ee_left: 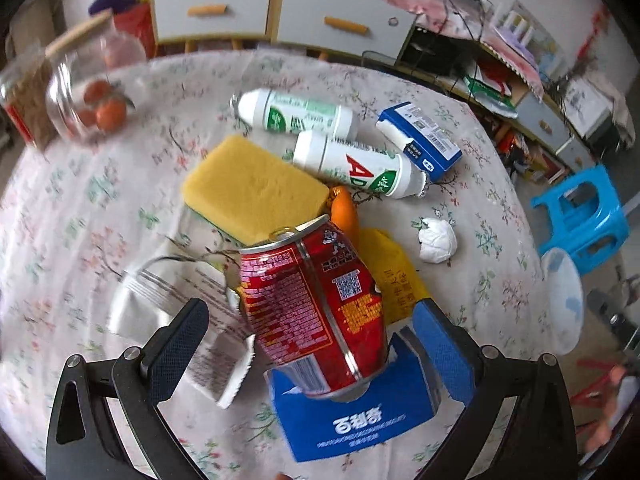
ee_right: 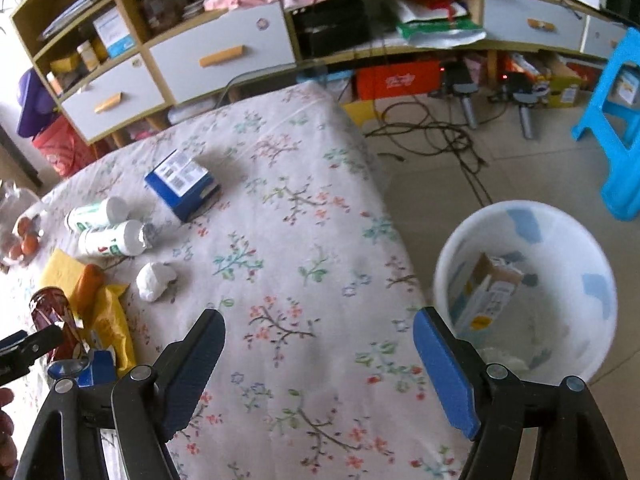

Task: Collect trash
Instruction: 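Grasp the red can with the left tool, then grasp the blue tissue box with the right tool while the left tool holds the red can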

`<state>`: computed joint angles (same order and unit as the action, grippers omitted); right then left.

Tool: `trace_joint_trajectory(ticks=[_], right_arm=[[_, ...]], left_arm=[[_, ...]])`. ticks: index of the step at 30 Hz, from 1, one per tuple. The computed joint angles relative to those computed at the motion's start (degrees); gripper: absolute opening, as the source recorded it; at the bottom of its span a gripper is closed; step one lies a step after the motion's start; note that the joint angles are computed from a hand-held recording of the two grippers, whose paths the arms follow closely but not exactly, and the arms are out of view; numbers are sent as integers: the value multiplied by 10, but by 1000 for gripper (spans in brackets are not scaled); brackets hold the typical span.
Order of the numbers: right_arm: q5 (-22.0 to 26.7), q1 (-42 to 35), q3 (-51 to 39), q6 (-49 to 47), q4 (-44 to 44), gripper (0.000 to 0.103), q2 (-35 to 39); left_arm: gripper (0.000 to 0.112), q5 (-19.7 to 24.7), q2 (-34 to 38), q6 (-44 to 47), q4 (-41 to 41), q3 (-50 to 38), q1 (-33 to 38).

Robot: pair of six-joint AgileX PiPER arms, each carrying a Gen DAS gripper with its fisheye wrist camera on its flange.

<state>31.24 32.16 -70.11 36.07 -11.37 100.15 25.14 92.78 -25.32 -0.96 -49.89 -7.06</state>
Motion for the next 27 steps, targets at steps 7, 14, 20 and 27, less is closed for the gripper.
trace_joint_trajectory(ticks=[7, 14, 20, 27], right_arm=[[13, 20, -47, 4, 4, 82, 43], [29, 42, -114, 4, 12, 82, 98], [53, 73, -174, -36, 61, 82, 145], [65, 127, -192, -103, 136, 82, 171]], left_arm=[[70, -28, 29, 143, -146, 0, 29], [70, -12, -6, 363, -353, 35, 96], [70, 26, -75, 458, -394, 77, 155], [70, 70, -151, 558, -405, 143, 233]])
